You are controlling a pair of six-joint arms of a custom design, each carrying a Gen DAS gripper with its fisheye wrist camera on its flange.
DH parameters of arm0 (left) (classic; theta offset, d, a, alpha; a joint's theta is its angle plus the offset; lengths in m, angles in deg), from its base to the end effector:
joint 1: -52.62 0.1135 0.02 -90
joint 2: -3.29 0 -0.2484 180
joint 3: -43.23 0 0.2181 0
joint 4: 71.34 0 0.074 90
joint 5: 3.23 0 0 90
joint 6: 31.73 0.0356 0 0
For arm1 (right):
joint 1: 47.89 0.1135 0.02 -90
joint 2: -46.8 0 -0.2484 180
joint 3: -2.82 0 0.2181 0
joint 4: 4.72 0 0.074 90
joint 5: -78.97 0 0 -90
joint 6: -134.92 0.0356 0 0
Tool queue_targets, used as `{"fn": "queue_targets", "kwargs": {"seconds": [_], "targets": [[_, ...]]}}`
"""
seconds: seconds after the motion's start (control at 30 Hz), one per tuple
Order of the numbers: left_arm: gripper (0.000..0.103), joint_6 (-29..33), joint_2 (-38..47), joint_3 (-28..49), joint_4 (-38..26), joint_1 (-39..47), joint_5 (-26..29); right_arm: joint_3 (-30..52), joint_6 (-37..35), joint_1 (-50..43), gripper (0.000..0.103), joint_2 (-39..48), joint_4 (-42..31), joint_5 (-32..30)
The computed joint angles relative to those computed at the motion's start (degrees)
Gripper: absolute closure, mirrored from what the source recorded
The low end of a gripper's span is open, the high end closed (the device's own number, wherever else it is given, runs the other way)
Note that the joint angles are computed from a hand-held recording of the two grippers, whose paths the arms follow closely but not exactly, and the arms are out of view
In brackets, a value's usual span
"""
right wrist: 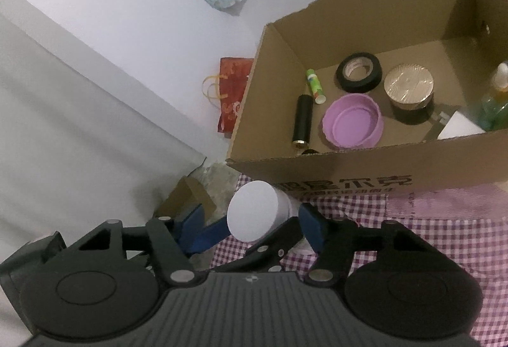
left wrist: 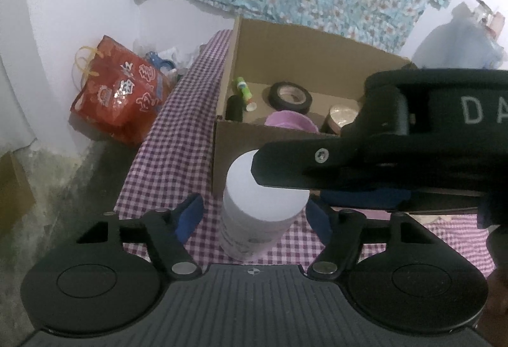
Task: Organize rigid objects
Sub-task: 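Close the right gripper around the white jar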
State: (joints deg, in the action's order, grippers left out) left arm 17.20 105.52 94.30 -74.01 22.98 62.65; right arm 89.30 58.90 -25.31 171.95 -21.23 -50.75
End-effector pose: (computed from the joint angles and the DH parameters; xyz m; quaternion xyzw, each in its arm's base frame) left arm 0.2438 -0.1220 0.1004 -0.1571 0.9185 -0.0137 0.3625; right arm 0.3525 0.1712 0.0971 -0.1687 0.8873 0.3961 0.1655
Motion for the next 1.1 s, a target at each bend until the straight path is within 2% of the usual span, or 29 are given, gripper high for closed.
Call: {"fn": "queue_targets", "kwargs": {"seconds": [0.3, 0.57, 0.8, 1.1], "targets": [[0.046, 1.5, 1.3, 0.2, 1.4, 1.0, 1.5, 2.5, 0.7, -0.1, 0.05, 2.6, -1.4, 0.0], [0.047, 2.4, 1.9, 0.6, 1.8, 0.9, 0.8, 4.8, 0.5, -0.4, 0.051, 4.5, -2.7, -0.6], [0.05, 2.8, 1.5, 0.0, 1.9, 0.1, -0.8, 4.8, 0.5, -0.7, 0.057, 4.8, -2.7, -1.2], [0.05, 2.2, -1.3, -2.8, 2.9, -3.5, -3.1, 1.0, 0.0, -1.2, 0.058, 2.4, -1.3, -1.5]]}}
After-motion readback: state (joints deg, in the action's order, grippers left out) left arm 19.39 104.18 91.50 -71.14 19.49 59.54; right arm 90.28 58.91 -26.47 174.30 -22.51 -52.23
